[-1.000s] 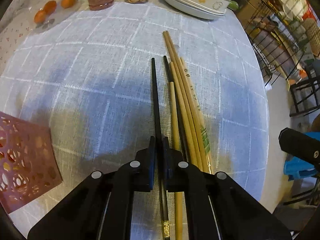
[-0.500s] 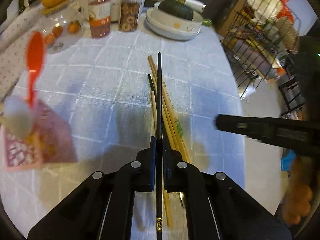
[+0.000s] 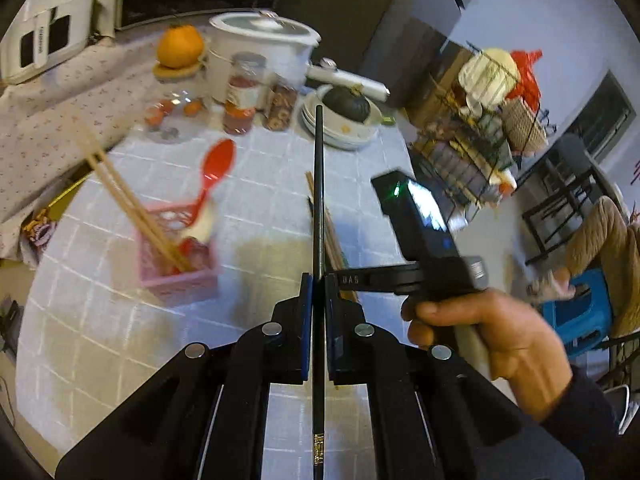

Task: Organize utensils
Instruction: 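Lift the black chopstick with left gripper while right grasps a wooden chopstick, then drop black chopstick into basket with left gripper while right carries wooden chopstick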

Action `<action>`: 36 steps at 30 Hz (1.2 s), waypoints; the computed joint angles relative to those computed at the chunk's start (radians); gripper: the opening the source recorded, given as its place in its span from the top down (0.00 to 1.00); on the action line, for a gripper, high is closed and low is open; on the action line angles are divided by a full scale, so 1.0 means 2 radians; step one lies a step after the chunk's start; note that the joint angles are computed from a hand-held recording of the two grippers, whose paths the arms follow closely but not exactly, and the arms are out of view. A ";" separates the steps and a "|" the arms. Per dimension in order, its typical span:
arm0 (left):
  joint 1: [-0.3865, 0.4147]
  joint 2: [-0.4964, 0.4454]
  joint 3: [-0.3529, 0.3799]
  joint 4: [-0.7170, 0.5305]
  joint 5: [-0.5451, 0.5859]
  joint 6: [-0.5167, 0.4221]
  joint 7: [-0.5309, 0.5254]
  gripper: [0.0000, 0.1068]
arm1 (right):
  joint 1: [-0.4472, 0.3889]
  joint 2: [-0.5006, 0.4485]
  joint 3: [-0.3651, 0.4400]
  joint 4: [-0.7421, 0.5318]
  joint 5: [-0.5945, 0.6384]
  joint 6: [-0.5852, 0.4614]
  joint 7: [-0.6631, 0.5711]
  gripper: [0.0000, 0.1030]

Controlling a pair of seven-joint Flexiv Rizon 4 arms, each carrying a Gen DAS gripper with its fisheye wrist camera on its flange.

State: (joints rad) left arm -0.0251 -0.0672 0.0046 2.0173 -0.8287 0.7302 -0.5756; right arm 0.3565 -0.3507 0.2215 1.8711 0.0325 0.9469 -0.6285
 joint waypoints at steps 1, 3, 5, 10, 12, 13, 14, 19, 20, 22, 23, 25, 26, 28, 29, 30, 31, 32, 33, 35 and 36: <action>0.002 -0.002 0.001 -0.003 -0.004 -0.001 0.001 0.96 | 0.003 -0.004 -0.003 -0.003 -0.006 -0.007 0.003 0.81; 0.007 -0.004 0.003 -0.007 -0.007 0.000 0.002 0.96 | 0.009 -0.014 -0.010 -0.009 -0.022 -0.024 0.012 0.84; 0.011 -0.008 0.003 -0.012 -0.013 0.000 0.001 0.96 | 0.015 -0.014 -0.014 -0.011 -0.037 -0.029 0.023 0.84; 0.018 -0.006 0.004 -0.016 -0.039 0.000 0.018 0.96 | 0.022 -0.014 -0.018 -0.015 -0.066 -0.033 0.030 0.93; 0.019 -0.005 0.005 -0.016 -0.047 0.005 0.025 0.96 | 0.025 -0.007 -0.019 -0.013 -0.080 -0.023 0.033 0.93; 0.019 -0.005 0.005 -0.018 -0.052 0.007 0.027 0.96 | 0.030 -0.002 -0.021 -0.011 -0.092 -0.018 0.035 0.93; 0.020 -0.008 0.005 -0.020 -0.054 0.008 0.027 0.96 | 0.032 0.002 -0.022 -0.010 -0.099 -0.014 0.037 0.94; 0.027 -0.018 0.005 -0.028 -0.057 0.015 0.019 0.96 | 0.048 0.027 -0.031 0.006 -0.159 0.003 0.070 0.94; 0.029 -0.019 0.005 -0.029 -0.059 0.016 0.019 0.96 | 0.050 0.033 -0.034 0.011 -0.173 0.010 0.081 0.94; 0.031 -0.021 0.004 -0.031 -0.067 0.025 0.023 0.96 | 0.052 0.047 -0.039 0.024 -0.199 0.026 0.103 0.94; 0.031 -0.021 0.003 -0.031 -0.073 0.032 0.026 0.96 | 0.053 0.057 -0.043 0.034 -0.221 0.041 0.121 0.94; 0.032 -0.023 0.001 -0.033 -0.085 0.042 0.031 0.96 | 0.051 0.069 -0.051 0.043 -0.259 0.060 0.147 0.94; 0.032 -0.024 0.000 -0.033 -0.091 0.046 0.034 0.96 | 0.051 0.074 -0.055 0.052 -0.286 0.076 0.167 0.94; 0.030 -0.026 -0.004 -0.033 -0.110 0.059 0.045 0.96 | 0.048 0.081 -0.068 0.067 -0.350 0.117 0.216 0.93; 0.027 -0.027 -0.007 -0.031 -0.127 0.073 0.059 0.96 | 0.046 0.081 -0.073 0.070 -0.377 0.130 0.236 0.93; 0.023 -0.028 -0.012 -0.029 -0.146 0.090 0.076 0.96 | 0.045 0.083 -0.080 0.073 -0.409 0.143 0.259 0.93; 0.018 -0.030 -0.016 -0.028 -0.164 0.107 0.093 0.96 | 0.042 0.086 -0.086 0.076 -0.445 0.155 0.285 0.93; 0.014 -0.031 -0.020 -0.026 -0.184 0.122 0.110 0.96 | 0.039 0.087 -0.091 0.078 -0.478 0.166 0.310 0.94; 0.008 -0.035 -0.026 -0.027 -0.217 0.140 0.137 0.96 | 0.035 0.088 -0.096 0.079 -0.515 0.178 0.339 0.93; -0.001 -0.044 -0.034 -0.032 -0.264 0.158 0.169 0.95 | 0.025 0.089 -0.098 0.079 -0.567 0.196 0.380 0.93; -0.004 -0.049 -0.036 -0.035 -0.282 0.164 0.180 0.95 | 0.019 0.091 -0.097 0.080 -0.589 0.201 0.395 0.93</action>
State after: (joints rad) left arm -0.0326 -0.1651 -0.0668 1.9464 -1.3930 1.0576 -0.2155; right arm 0.3950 -0.1693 0.0267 2.0306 -1.1460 1.3498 0.1613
